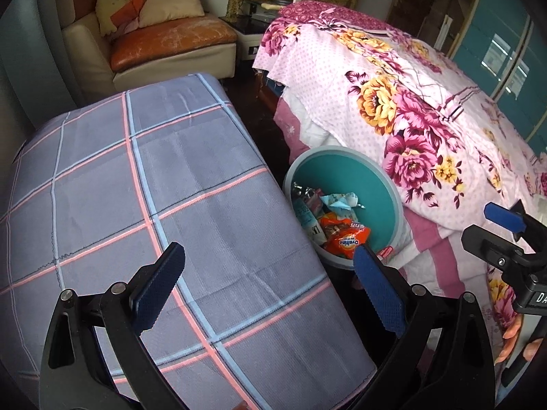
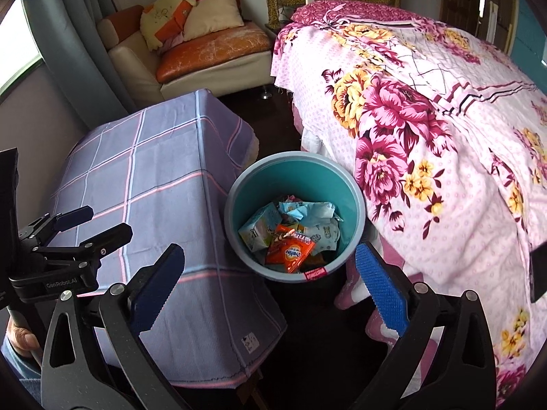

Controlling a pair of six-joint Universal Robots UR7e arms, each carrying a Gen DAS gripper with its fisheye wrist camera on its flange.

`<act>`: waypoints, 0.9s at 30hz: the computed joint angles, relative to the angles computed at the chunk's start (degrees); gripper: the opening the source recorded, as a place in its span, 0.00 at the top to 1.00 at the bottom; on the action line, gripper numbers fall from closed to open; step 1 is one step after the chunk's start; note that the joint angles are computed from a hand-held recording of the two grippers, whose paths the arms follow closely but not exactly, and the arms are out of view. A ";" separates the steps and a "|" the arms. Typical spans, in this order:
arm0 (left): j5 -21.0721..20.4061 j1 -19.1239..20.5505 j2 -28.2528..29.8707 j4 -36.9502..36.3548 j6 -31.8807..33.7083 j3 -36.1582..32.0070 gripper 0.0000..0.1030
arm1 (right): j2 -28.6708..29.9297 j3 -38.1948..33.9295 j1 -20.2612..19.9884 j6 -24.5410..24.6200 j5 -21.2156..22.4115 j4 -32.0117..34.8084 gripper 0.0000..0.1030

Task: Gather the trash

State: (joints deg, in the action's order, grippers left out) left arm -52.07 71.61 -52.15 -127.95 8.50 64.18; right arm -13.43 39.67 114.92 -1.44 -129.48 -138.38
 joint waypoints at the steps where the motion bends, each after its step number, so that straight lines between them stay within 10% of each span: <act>1: 0.28 -0.17 -0.79 -0.70 0.01 1.32 0.04 | -0.49 1.05 0.11 -0.04 -0.17 -0.57 0.07; 27: 3.31 -0.37 -4.20 -5.75 0.42 7.68 0.04 | -2.92 8.27 0.56 0.32 -1.77 -5.52 0.07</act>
State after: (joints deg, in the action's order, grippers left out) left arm -48.76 71.24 -56.34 -133.70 8.92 71.86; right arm -16.36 47.94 115.49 -1.12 -131.24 -143.90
